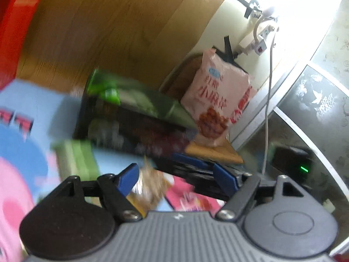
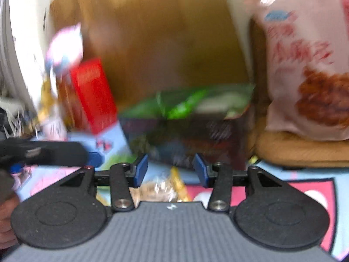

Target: Organize snacks

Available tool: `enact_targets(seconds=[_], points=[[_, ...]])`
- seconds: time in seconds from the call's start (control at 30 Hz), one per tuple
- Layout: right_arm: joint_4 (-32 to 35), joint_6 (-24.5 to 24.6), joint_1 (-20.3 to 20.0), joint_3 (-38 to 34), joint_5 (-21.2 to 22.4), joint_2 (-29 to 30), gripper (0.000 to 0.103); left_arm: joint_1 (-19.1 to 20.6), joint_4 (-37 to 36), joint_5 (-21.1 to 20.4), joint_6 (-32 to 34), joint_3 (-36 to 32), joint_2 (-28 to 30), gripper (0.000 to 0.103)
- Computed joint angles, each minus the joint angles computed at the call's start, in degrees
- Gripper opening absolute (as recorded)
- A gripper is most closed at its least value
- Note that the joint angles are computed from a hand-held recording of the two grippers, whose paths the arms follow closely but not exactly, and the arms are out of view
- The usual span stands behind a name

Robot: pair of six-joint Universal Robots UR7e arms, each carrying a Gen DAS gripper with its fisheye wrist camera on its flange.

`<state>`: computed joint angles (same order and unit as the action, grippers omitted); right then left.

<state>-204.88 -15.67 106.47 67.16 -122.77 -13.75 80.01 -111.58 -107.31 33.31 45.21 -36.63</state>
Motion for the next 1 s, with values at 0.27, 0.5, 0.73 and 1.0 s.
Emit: enact_targets(seconds=[0.27, 0.5, 0.73, 1.0], points=[[10.33, -3.41, 1.59, -2.97, -4.57, 2.17, 0.064, 0.71, 0.54, 3.87, -4.67, 3.2, -2.02, 0.077], [-5.14, -0.54, 3.19, 2.54, -12.45, 2.32, 0.053, -0.06, -2.92, 4.89, -2.95, 10.85, -6.15, 0.077], [-17.72, 1.54, 5.57, 10.9, -6.66, 0.2, 0.052, 1.72, -2.81, -0.13, -0.93, 14.44, -10.61, 0.077], [-5.83, 7.51, 8.93, 11.21, -3.93, 3.25, 0.068, 4.19, -0.07, 3.22, 0.53, 17.23, -14.53, 0.074]])
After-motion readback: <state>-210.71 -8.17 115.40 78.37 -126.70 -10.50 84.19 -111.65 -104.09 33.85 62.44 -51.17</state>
